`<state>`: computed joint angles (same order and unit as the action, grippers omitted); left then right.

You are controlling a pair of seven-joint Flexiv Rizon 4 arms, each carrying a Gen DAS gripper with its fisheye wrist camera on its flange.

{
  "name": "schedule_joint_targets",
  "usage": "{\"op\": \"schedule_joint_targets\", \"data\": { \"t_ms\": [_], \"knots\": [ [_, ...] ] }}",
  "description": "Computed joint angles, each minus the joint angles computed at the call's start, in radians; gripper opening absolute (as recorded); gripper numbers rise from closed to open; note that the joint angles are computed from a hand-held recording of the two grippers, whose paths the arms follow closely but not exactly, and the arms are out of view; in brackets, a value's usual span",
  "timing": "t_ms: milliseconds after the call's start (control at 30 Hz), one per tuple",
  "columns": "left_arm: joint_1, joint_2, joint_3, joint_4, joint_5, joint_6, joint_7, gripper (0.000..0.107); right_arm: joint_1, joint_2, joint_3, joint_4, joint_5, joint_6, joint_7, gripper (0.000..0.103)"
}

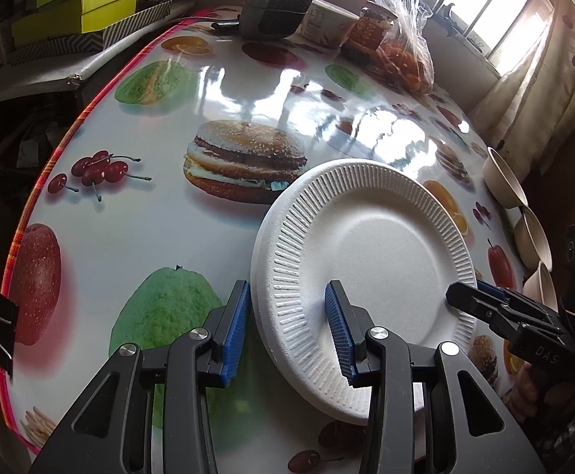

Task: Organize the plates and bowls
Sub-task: 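Open both tools to release the plate on the stack, then withdraw both tools from the rim of the white plate stack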

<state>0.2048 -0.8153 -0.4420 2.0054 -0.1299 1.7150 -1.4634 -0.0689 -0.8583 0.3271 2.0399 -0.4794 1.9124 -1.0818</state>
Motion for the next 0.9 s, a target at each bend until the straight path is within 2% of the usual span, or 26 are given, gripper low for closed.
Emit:
{"op": "schedule_joint_targets", "data": {
  "t_ms": [467,900],
  "knots": [
    [-0.068,-0.02,0.06,-0.116,-0.067,-0.088,0.048,0.04,-0.042,-0.038,0.051,-0.105,-0.002,-0.084,0.006,0.036],
    [-0.154,-0.045,0.138,-0.225,-0.137,-0.158,0.089,0.04,-0.056,-0.079,0.091,-0.22,0.065,-0.164,-0.046,0.036]
  ]
}}
